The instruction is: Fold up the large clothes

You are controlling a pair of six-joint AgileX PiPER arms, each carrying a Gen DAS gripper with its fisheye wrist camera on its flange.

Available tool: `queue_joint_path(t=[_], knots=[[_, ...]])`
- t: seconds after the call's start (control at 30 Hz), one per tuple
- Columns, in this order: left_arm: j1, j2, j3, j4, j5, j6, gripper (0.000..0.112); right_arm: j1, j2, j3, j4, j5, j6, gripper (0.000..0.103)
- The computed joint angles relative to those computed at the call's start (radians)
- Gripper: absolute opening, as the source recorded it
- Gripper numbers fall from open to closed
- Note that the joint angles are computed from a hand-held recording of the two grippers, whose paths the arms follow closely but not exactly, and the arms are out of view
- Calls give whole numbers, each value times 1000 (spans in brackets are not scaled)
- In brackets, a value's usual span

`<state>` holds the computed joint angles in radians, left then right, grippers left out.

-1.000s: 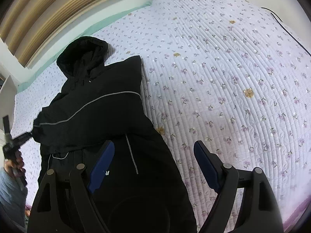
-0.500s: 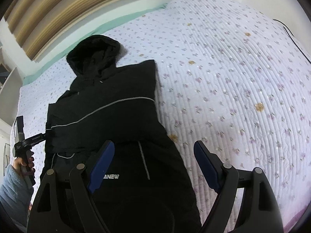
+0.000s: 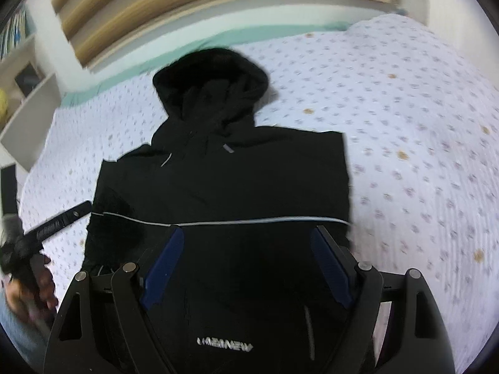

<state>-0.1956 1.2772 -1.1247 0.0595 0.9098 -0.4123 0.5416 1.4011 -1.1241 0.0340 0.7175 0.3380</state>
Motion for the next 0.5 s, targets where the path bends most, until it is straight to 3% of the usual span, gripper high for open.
queue_joint_path(t=[0.07, 0.17, 0.5], knots=[[-122, 48, -19, 59, -10, -28, 62, 13, 70, -34, 17, -7, -9, 85], [-179, 118, -53, 38, -22, 0, 62, 35, 159, -68, -3, -1, 22, 85], [-199, 289, -8, 24, -42, 14, 60, 16, 341, -97, 42, -10, -14, 85]])
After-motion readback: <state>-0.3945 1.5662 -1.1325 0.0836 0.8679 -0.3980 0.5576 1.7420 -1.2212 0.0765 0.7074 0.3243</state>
